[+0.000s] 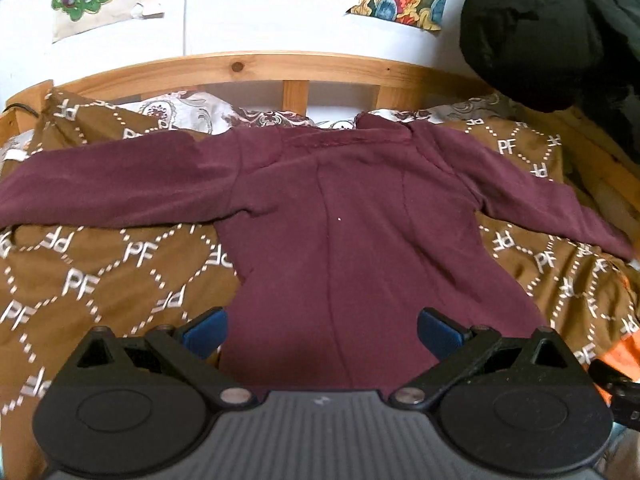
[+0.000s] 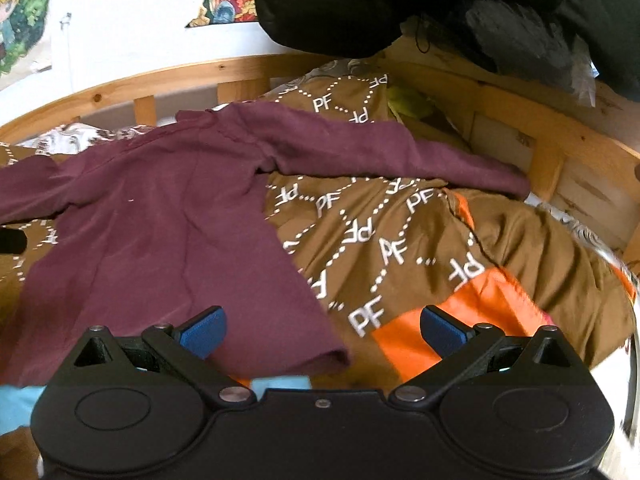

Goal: Fold small clothes
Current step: 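Move the right gripper to a maroon sleeve cuff and grasp it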

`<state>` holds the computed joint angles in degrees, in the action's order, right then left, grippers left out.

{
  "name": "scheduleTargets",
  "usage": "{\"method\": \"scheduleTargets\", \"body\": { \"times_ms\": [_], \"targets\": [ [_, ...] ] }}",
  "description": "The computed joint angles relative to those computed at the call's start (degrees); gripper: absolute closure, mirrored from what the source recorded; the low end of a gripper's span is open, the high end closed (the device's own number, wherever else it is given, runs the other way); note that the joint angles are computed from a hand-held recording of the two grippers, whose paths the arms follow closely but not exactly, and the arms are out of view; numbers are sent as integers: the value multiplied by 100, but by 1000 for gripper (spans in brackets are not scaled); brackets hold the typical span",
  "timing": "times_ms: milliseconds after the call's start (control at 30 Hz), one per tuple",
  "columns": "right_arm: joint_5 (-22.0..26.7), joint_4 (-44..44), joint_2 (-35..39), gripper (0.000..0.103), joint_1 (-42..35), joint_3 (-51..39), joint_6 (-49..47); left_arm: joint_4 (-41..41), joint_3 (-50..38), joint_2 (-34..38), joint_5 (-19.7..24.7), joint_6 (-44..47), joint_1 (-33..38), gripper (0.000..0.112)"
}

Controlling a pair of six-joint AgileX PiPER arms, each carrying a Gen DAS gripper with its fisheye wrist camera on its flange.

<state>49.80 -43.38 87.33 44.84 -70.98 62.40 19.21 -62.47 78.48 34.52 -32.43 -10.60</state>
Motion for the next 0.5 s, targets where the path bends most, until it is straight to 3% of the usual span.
{"method": "scheduleTargets", "body": {
  "times_ms": [233,400,500],
  "targets": [
    [-281,197,623,1,-603,-527,-379,799,76,782,-876,-512,148,10],
    [-519,44,995,1,-972,-816,-455,717,263,943,-1006,-327,271,10],
    [-1420,-779,874,1,-1334,-408,424,591,396,927,-1033,-250,351,10]
  ]
}}
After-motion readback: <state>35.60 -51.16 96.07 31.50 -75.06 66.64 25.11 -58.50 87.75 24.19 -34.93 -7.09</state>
